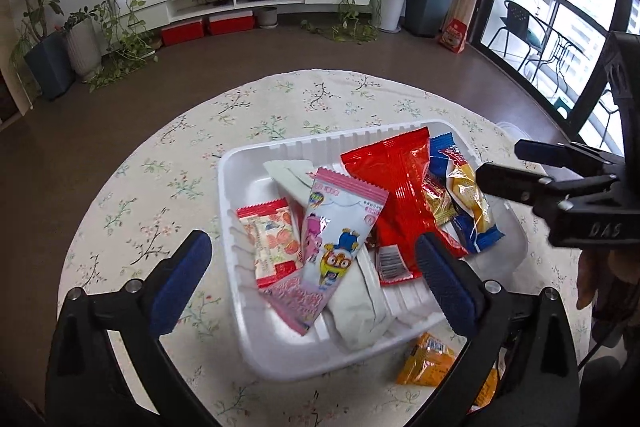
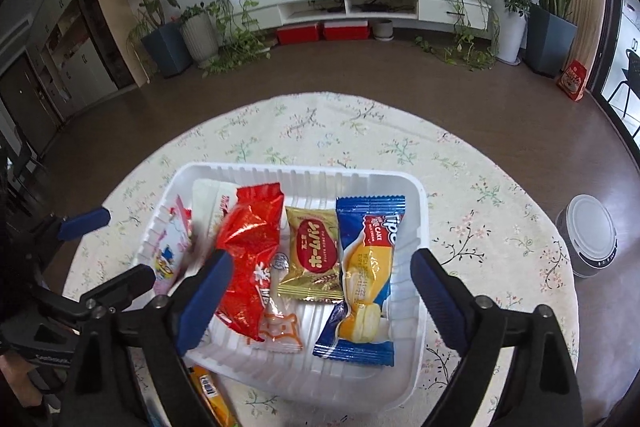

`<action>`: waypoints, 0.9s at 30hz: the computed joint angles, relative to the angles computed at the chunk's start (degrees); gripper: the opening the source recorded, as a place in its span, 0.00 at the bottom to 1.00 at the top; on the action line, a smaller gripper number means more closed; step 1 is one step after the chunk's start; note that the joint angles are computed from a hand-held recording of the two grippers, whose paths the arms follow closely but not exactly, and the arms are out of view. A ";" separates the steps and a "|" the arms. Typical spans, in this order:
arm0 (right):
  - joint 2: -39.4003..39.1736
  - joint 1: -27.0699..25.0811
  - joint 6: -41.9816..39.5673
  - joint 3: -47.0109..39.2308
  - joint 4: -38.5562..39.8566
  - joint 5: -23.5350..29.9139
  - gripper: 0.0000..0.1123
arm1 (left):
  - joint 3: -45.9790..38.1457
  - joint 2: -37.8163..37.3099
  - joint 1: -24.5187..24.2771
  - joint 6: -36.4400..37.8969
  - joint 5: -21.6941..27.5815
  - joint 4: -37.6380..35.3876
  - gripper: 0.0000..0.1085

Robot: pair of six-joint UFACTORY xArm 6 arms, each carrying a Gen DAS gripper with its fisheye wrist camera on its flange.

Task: Organize snacks
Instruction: 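Withdraw both tools from the tray toward the remaining snacks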

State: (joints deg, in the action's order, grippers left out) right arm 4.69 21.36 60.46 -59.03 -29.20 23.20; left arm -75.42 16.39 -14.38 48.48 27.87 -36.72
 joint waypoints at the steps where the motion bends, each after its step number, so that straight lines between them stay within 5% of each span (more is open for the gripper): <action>1: -0.91 0.02 0.53 0.79 -0.53 -0.45 0.83 | 1.40 -1.38 0.24 1.04 -0.48 -1.08 0.95; 5: -6.18 0.81 5.38 5.01 -4.36 -0.84 0.83 | 9.13 -8.71 0.65 11.54 -4.28 -10.05 0.95; 9: -12.35 2.17 11.05 10.23 -7.96 -1.29 0.84 | 16.19 -16.61 2.36 16.26 -2.78 -14.58 0.95; 18: -25.30 10.64 24.68 19.81 -15.57 5.28 0.85 | 28.43 -30.42 10.48 9.66 8.85 -13.47 0.95; 27: -29.89 21.96 34.77 24.96 -17.15 12.48 0.85 | 45.31 -45.92 12.56 14.16 11.63 -12.34 0.95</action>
State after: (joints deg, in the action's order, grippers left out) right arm -25.21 43.33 95.23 -34.07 -46.35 35.68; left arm -30.11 -29.53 -1.82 62.64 39.50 -49.06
